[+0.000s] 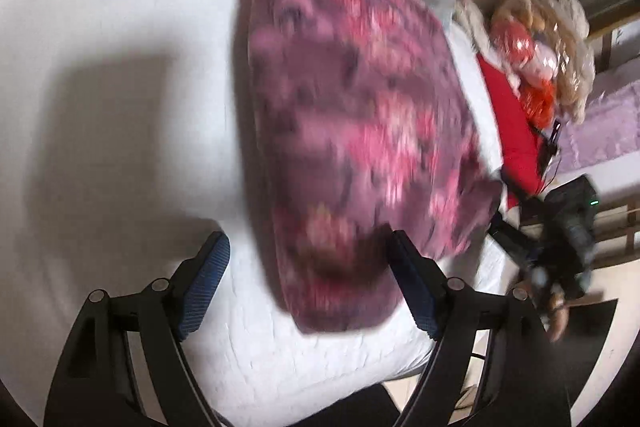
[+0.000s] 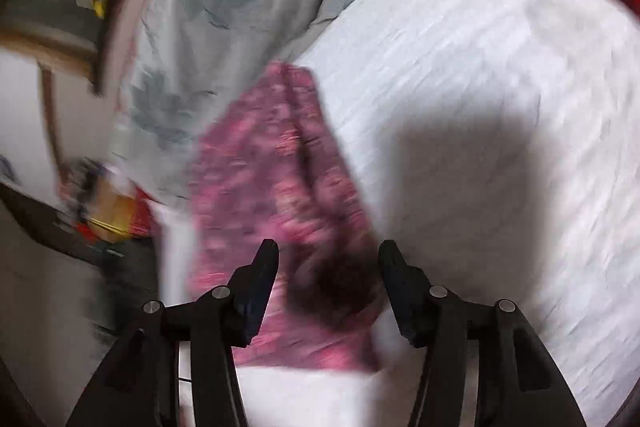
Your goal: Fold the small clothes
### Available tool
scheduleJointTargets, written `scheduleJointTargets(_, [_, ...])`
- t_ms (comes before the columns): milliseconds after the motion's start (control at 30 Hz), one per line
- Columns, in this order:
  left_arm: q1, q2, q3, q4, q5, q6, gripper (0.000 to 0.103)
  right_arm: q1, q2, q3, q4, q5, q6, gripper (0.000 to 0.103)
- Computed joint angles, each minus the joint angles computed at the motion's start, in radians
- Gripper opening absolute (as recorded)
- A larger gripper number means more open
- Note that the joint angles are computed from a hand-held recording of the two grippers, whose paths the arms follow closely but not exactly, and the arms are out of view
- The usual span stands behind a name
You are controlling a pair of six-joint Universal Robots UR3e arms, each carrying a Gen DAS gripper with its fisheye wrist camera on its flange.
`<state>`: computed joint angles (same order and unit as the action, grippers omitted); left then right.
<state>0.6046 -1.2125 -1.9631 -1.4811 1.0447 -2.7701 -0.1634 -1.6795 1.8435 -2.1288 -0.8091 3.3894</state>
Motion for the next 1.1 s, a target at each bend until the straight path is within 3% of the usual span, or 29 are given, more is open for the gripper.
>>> scheduleJointTargets(33, [-0.013,0.029,-0.034,0.042,0.015,-0.017,0.081,-0.01,-0.027,0.046,-0.051,0.046,0.033,0.055])
scheduleJointTargets(67, [-0.037,0.035,-0.04,0.068,0.044,-0.045,0.081,0.015,-0.039,0.051,-0.061,0.015,0.043,0.055])
scheduleJointTargets(100, [-0.053,0.035,-0.031,0.071,0.064,-0.064,0.081,0.059,-0.024,0.014,-0.038,-0.061,0.037,0.041])
scheduleJointTargets(133, [-0.07,0.04,-0.012,0.063,0.086,-0.083,0.08,0.138,0.012,-0.064,0.017,-0.193,-0.012,0.006])
scheduleJointTargets(167, [-0.092,0.033,0.011,0.067,0.12,-0.113,0.08,0.175,0.029,-0.1,0.035,-0.241,-0.038,0.008])
scheduleJointTargets(267, [-0.087,0.072,0.023,0.079,0.181,-0.146,0.08,0.122,-0.091,0.0,-0.112,-0.047,0.0,0.008])
scheduleJointTargets(367, [-0.087,0.058,-0.004,0.112,0.242,-0.166,0.08,0.102,-0.14,0.043,-0.141,-0.004,0.021,0.008])
scheduleJointTargets(400, [-0.098,0.034,-0.002,0.11,0.26,-0.177,0.08,0.111,-0.139,0.046,-0.105,-0.04,0.005,0.008])
scheduleJointTargets(467, [-0.073,0.033,0.0,0.057,0.242,-0.158,0.08,0.172,-0.094,0.015,0.007,-0.219,-0.041,0.008])
scheduleJointTargets(500, [-0.053,0.052,0.011,0.018,0.225,-0.135,0.079,0.181,-0.083,0.024,0.05,-0.246,-0.087,0.007])
scheduleJointTargets(600, [0.012,0.122,0.051,-0.053,0.151,-0.07,0.079,0.177,-0.11,-0.013,0.033,-0.235,-0.069,0.017])
scheduleJointTargets(667, [0.009,0.109,0.098,-0.062,0.099,-0.082,0.079,0.172,-0.113,-0.023,-0.045,-0.215,-0.048,0.018])
scheduleJointTargets(733, [-0.044,0.053,0.124,0.013,0.086,-0.137,0.08,0.179,-0.079,-0.054,-0.117,-0.198,-0.024,0.019])
scheduleJointTargets(800, [-0.15,-0.051,0.123,0.181,0.157,-0.231,0.08,0.191,-0.035,-0.058,-0.186,-0.195,-0.002,0.019])
scheduleJointTargets(900, [-0.267,-0.217,0.155,0.255,0.29,-0.278,0.08,0.291,0.123,-0.157,-0.111,-0.382,-0.047,0.014])
scheduleJointTargets(967, [-0.246,-0.257,0.183,0.214,0.226,-0.247,0.08,0.28,0.126,-0.165,-0.119,-0.372,-0.079,0.016])
scheduleJointTargets(1000, [-0.19,-0.231,0.17,0.2,0.146,-0.204,0.08,0.272,0.135,-0.196,-0.086,-0.362,-0.085,0.017])
scheduleJointTargets(1067, [-0.109,-0.234,0.204,0.161,0.027,-0.167,0.08,0.228,0.173,-0.281,-0.064,-0.306,-0.071,0.028])
scheduleJointTargets(1100, [-0.088,-0.249,0.227,0.159,-0.002,-0.171,0.08,0.22,0.188,-0.298,-0.084,-0.302,-0.055,0.041])
